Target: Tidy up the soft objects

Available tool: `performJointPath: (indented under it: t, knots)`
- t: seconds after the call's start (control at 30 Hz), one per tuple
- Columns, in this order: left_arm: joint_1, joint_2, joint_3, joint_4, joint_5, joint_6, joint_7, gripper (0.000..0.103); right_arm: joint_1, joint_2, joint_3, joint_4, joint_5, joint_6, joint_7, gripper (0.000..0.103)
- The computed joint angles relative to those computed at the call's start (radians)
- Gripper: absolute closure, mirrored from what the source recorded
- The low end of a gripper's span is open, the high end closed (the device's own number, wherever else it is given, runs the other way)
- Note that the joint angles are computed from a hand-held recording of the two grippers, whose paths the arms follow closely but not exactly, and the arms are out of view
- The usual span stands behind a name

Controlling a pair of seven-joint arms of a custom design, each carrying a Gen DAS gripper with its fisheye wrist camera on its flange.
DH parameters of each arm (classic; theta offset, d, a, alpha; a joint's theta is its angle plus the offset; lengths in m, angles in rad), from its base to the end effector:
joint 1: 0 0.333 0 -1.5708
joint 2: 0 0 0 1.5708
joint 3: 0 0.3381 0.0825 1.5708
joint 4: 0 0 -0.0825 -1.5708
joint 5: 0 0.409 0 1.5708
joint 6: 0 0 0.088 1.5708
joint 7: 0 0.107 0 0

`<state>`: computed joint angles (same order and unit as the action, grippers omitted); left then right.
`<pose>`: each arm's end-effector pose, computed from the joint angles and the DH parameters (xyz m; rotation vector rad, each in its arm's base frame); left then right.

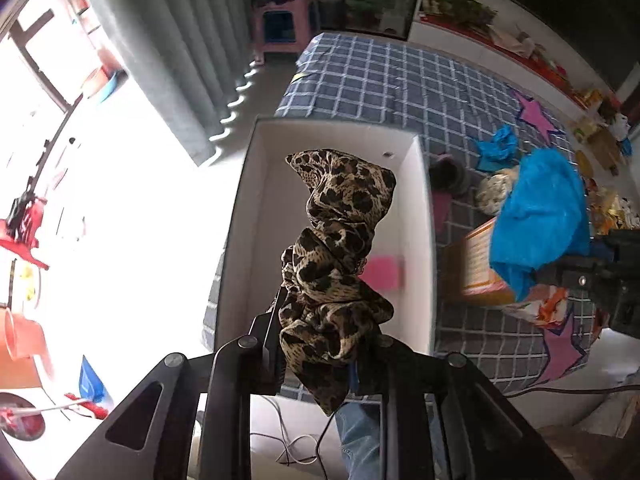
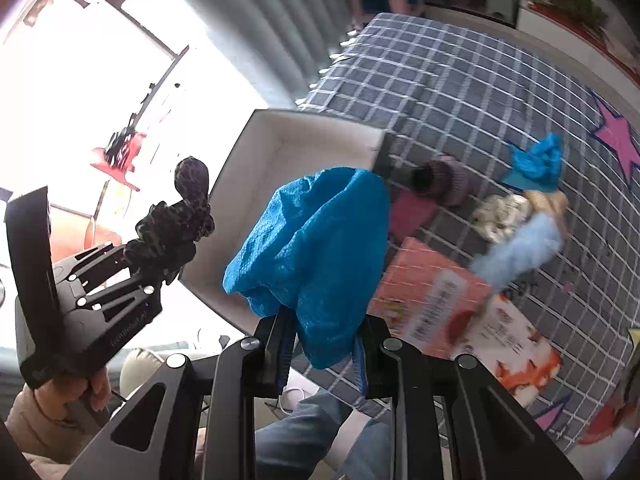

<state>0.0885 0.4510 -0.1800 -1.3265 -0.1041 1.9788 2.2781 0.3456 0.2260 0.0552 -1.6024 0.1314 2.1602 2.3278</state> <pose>0.7439 -0.0473 0.5159 -1.2141 2.7586 -0.3811 0.6354 0.2710 0.5477 -1.5240 2.3355 0.0868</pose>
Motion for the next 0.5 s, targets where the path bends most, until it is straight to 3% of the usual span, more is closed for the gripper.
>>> performJointPath:
  t: [0.27, 0.5]
  knots:
    - [0.003, -0.034, 0.004, -0.094, 0.014, 0.036, 0.015, 0.079, 0.017, 0.142, 0.005, 0.192, 0.012, -0.107, -0.062, 0.078]
    - [-0.002, -0.018, 0.006, -0.082, 0.020, 0.040, 0.014, 0.079, 0.026, 0.238, -0.011, 0.335, -0.001, -0.194, -0.095, 0.078]
